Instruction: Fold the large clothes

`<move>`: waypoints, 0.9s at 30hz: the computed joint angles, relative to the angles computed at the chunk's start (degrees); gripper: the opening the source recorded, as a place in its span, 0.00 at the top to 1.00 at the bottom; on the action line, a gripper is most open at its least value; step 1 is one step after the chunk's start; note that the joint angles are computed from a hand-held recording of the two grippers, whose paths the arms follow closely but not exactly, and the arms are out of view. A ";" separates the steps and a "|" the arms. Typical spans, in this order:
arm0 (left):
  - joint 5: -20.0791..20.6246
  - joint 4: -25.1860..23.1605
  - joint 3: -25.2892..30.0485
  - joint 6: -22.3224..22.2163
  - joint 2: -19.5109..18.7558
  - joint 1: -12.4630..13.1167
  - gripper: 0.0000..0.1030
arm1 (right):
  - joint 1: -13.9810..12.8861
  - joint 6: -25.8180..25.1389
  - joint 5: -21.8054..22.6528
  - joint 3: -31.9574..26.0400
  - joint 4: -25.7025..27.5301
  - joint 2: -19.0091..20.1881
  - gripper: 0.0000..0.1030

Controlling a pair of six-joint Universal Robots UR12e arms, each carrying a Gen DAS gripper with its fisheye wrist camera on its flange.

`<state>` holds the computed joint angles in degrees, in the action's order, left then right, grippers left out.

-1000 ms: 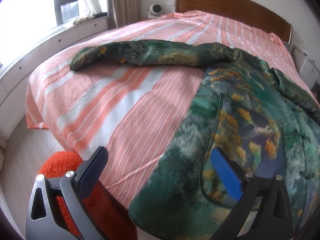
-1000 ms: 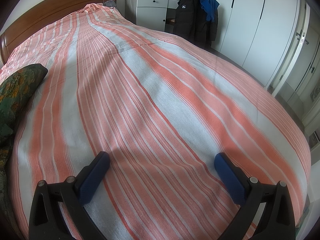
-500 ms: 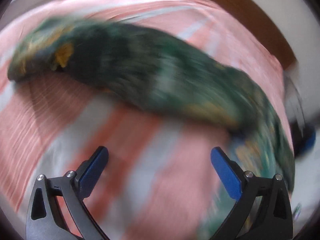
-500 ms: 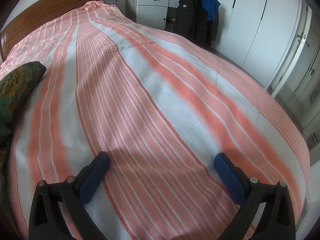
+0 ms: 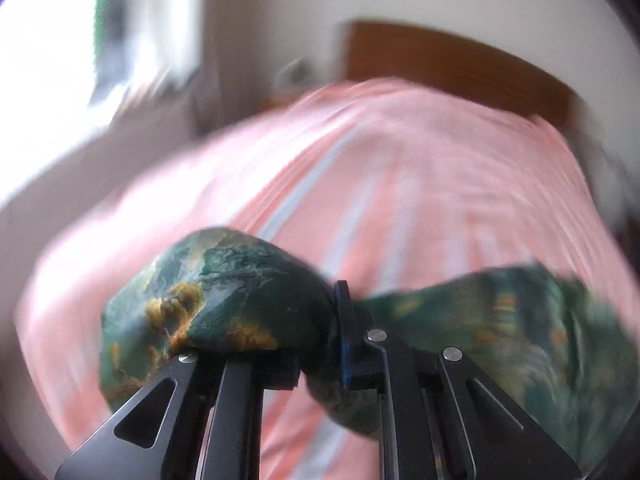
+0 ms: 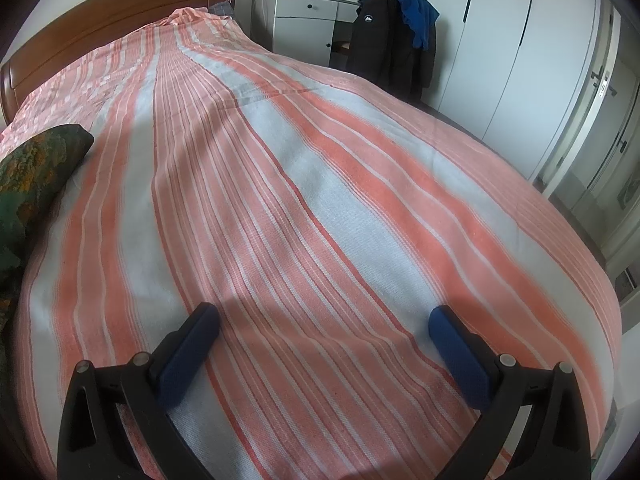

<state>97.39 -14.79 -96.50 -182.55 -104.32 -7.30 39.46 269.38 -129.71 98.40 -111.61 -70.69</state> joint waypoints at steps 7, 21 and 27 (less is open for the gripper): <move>1.73 10.02 6.58 28.03 -5.56 -15.58 0.83 | -0.22 -0.40 -0.07 0.10 -0.41 0.00 0.00; 2.39 -3.18 0.02 36.35 -5.16 -18.76 0.02 | 0.02 0.06 -0.48 0.33 -0.64 0.05 0.00; 10.25 -11.30 5.24 17.11 -7.77 -14.58 0.00 | 0.03 0.28 -0.78 -0.43 0.92 0.42 0.00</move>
<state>107.64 -26.09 -91.27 -165.45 -112.08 -21.88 39.49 269.66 -130.48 97.98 -110.69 -70.27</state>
